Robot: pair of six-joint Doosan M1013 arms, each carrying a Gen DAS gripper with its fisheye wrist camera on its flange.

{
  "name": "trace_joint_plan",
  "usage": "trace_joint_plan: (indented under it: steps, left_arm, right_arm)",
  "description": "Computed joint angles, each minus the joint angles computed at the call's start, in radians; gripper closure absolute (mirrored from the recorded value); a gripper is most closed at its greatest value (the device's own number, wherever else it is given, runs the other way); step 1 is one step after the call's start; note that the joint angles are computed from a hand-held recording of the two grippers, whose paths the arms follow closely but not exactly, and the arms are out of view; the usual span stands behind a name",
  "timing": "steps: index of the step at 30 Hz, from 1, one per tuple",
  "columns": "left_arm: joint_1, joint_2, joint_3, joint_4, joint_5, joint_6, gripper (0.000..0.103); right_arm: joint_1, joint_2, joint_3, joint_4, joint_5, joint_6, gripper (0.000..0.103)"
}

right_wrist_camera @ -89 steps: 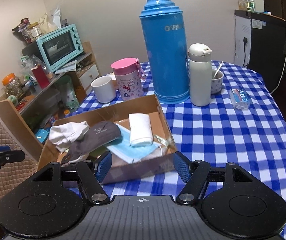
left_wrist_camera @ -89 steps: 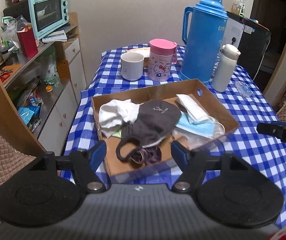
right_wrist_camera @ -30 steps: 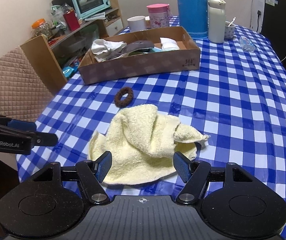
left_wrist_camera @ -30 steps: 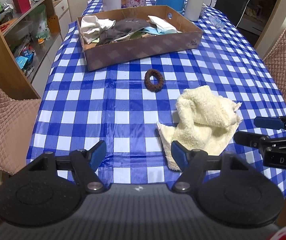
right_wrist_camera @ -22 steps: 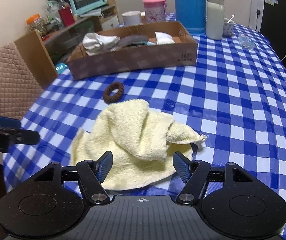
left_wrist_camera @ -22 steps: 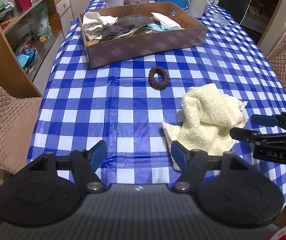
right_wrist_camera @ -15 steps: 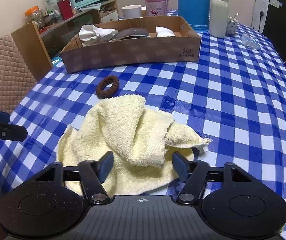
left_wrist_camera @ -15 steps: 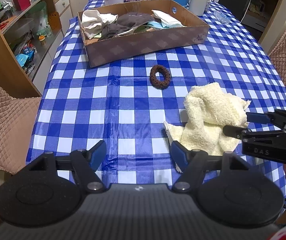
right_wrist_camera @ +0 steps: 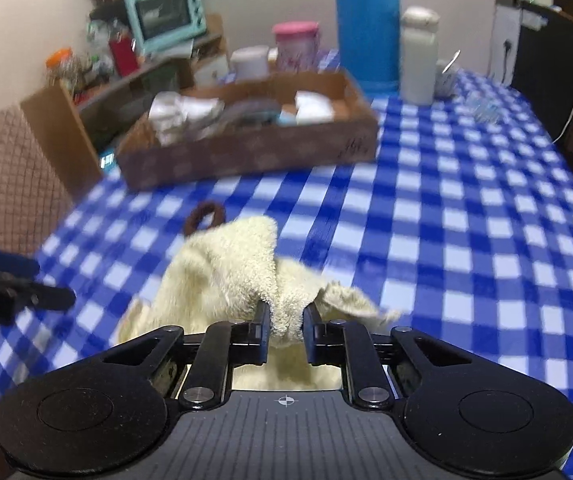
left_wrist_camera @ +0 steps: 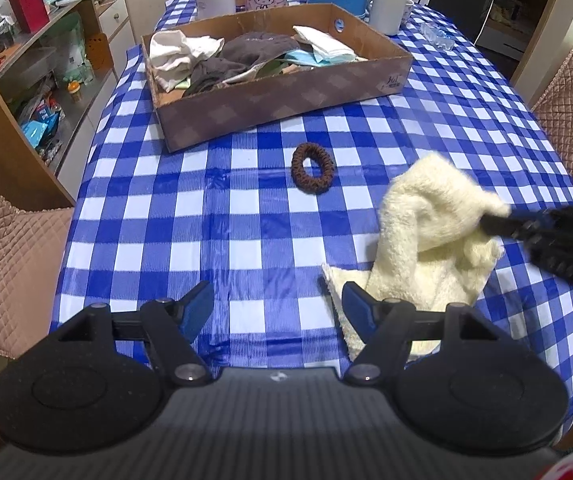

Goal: Organize soft objects
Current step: 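Grasp the yellow towel edge with the right tool and lift it, then grasp the brown hair tie with the left tool while the right tool holds the towel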

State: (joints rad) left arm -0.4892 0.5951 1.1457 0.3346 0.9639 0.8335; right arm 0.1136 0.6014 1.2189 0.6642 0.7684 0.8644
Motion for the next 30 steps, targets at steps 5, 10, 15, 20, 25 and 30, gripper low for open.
trace_joint_plan:
  steps: [5, 10, 15, 20, 25, 30]
  left_arm:
    - [0.002, -0.002, -0.002, 0.019, -0.010, -0.007, 0.035]
    - [0.004, -0.002, -0.005, 0.030, -0.020, -0.009, 0.035]
    - [0.005, -0.002, -0.011, 0.038, -0.035, -0.004, 0.035]
    - [0.007, 0.004, -0.021, 0.033, -0.044, 0.012, 0.035]
    - [0.012, 0.013, -0.032, 0.016, -0.045, 0.034, 0.035]
    - [0.018, 0.024, -0.043, -0.004, -0.042, 0.056, 0.035]
  right_arm:
    - [-0.027, -0.031, 0.007, 0.125, -0.077, -0.030, 0.090]
    - [-0.051, -0.058, 0.008, 0.267, -0.152, -0.097, 0.092]
    - [-0.065, -0.077, -0.001, 0.366, -0.194, -0.161, 0.092]
    - [-0.066, -0.094, 0.003, 0.412, -0.236, -0.215, 0.092]
    - [-0.049, -0.075, -0.024, 0.254, -0.194, -0.140, 0.092]
    - [-0.041, -0.001, -0.094, 0.107, 0.039, 0.080, 0.092]
